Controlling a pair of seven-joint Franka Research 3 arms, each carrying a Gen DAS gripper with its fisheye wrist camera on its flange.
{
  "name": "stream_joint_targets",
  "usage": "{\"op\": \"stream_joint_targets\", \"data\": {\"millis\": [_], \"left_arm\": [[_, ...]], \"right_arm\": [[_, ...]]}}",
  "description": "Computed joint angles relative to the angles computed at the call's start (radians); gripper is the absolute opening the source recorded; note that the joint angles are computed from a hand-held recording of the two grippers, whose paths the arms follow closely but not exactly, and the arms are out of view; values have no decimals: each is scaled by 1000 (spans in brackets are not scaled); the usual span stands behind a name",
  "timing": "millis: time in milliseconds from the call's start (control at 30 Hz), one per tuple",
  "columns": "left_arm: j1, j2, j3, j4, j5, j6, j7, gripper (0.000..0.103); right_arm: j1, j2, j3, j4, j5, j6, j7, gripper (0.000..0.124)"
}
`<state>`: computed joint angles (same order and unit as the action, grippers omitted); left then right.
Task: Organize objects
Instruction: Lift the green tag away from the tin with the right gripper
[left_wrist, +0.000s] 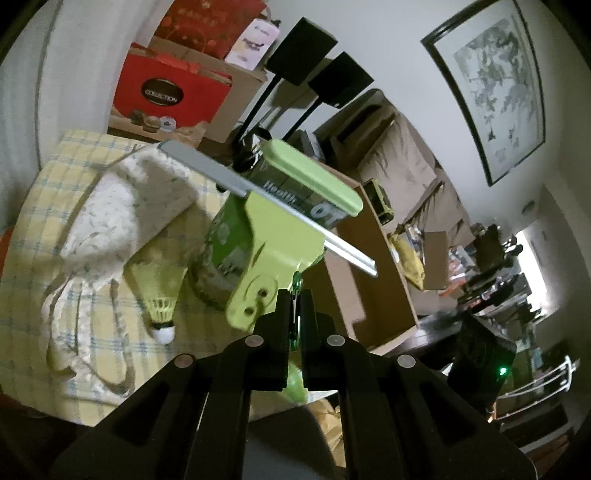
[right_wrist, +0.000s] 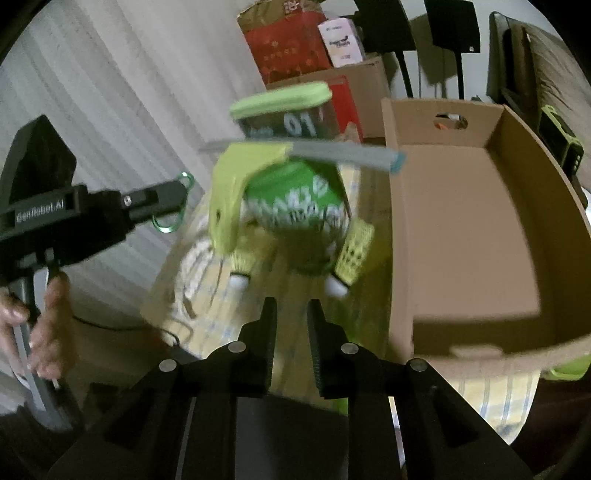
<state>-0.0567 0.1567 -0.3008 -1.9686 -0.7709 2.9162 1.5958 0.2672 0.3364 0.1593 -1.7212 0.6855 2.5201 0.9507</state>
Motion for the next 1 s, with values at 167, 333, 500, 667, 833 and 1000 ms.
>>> {"op": "stream_joint_targets", "data": {"millis": [167, 333, 500, 667, 833, 1000], "left_arm": [[-15, -36, 3, -61, 0, 18, 12, 4], [-39, -57, 15, -109, 11, 32, 12, 4], [-56, -63, 17, -135, 4, 38, 17, 4], [-72, -69, 25, -159, 55, 55, -24, 4], [-82, -70, 35, -177, 148, 72, -93, 4], [-66, -61, 22, -175, 142, 66, -84, 4]], "right_arm": [[13, -56, -7, -118, -5, 46, 10, 28], [38, -54, -32, -165, -87, 81, 104, 37], [61, -40, -53, -189, -189, 150, 194, 56], [59, -6, -48, -174, -245, 157, 232, 56], [65, 30, -50, -151, -297, 167, 275, 56], [76, 54, -53, -138, -335, 193, 298, 56]]}}
